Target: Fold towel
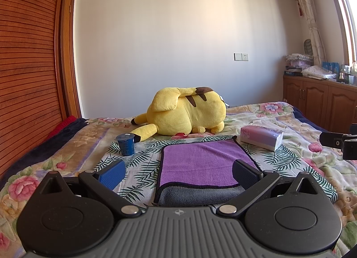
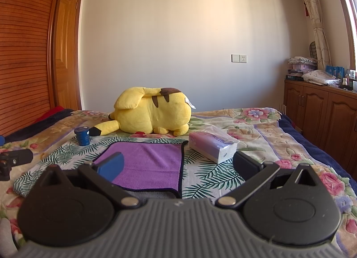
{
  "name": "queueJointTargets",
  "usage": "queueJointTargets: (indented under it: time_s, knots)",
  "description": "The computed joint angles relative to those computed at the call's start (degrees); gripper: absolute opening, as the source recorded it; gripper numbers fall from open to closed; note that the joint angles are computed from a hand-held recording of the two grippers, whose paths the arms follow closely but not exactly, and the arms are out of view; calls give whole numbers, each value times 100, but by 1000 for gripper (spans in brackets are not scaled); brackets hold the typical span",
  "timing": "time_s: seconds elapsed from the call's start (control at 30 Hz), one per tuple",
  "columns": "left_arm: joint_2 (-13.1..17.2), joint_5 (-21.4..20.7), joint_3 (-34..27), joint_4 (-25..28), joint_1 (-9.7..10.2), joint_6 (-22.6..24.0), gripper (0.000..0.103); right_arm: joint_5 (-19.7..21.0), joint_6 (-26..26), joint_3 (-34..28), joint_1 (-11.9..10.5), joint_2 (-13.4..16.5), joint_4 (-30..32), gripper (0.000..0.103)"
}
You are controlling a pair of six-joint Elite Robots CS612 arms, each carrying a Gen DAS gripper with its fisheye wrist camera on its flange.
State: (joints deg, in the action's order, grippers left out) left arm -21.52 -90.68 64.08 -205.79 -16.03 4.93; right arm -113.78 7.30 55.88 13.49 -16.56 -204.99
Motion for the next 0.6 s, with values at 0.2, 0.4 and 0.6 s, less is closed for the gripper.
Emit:
queueJointTargets:
  time_s: [0.2, 0.4, 0.6]
  knots:
    - [0, 3, 0, 0, -1, 0, 87, 0, 2, -1, 0, 1, -1, 103]
    - [0, 5, -1, 3, -1, 4, 87, 0, 4, -1, 0, 2, -1, 103]
    - [18, -14, -58, 61, 14, 24, 87, 3, 3, -12, -1, 7, 7, 103]
